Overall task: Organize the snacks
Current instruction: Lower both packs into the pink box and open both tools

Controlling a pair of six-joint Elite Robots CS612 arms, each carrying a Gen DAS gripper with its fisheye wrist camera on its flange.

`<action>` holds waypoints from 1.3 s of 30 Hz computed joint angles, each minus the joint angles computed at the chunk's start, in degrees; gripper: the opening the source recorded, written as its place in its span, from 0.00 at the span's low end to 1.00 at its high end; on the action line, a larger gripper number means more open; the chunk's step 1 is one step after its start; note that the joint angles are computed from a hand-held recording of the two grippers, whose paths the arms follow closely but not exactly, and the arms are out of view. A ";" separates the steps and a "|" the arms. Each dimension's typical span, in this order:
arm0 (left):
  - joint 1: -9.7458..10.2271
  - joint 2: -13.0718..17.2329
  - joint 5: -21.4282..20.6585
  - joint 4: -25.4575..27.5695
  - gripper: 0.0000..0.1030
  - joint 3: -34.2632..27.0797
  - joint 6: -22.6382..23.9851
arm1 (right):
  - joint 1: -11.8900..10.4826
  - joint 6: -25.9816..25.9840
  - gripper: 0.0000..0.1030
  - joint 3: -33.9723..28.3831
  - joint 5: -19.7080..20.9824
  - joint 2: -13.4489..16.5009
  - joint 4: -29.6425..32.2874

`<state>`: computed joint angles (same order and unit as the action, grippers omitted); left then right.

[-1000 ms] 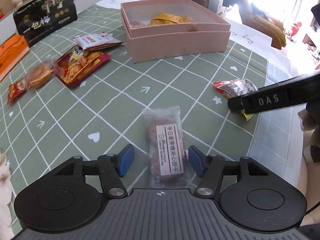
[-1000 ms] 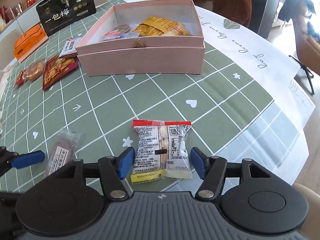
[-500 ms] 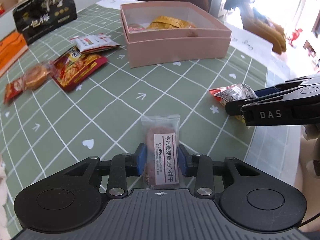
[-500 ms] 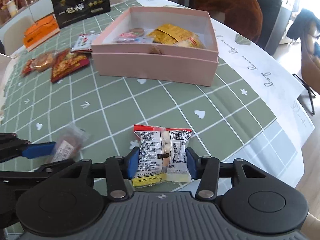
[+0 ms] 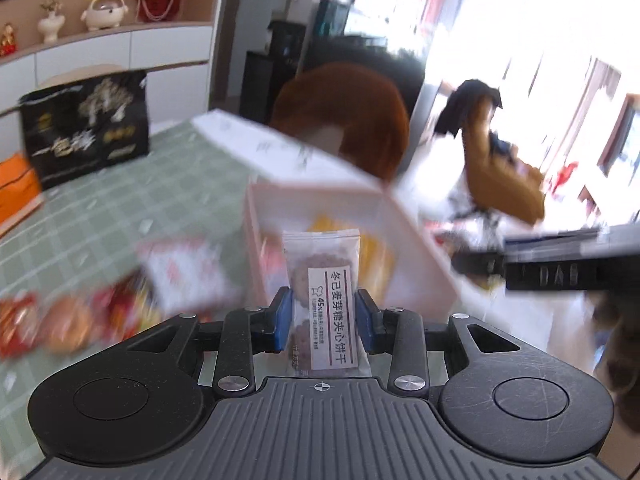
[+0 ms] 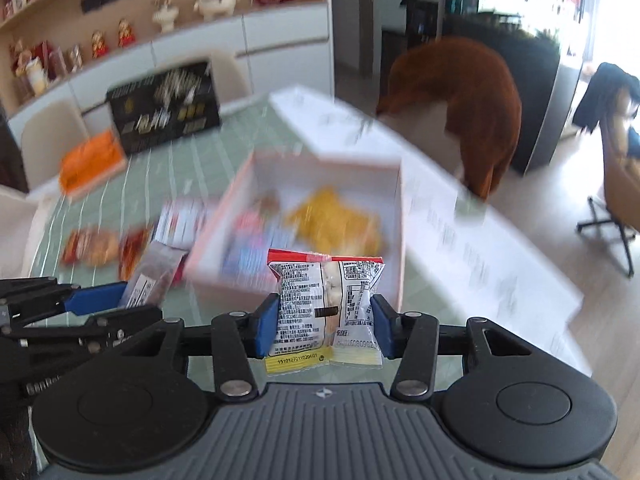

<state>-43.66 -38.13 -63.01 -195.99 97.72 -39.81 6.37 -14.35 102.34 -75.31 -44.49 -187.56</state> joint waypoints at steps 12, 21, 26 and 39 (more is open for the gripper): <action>9.25 4.89 -5.47 2.70 0.41 -10.15 1.55 | 1.47 2.18 0.54 -15.13 -0.49 8.52 10.32; 11.51 7.43 -8.42 11.10 0.38 -10.18 2.78 | 2.39 1.28 0.54 -14.12 -3.40 9.29 11.64; 9.58 6.15 -10.22 8.15 0.34 -5.49 5.60 | 2.63 1.17 0.54 -12.22 -4.34 8.13 10.45; 4.65 2.70 -14.55 -7.75 0.29 9.04 -13.83 | 2.74 2.51 0.61 -2.88 1.00 3.29 9.21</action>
<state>-39.01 -35.44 -77.56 -203.73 106.77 -53.64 9.11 -11.84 99.46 -74.31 -41.19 -178.35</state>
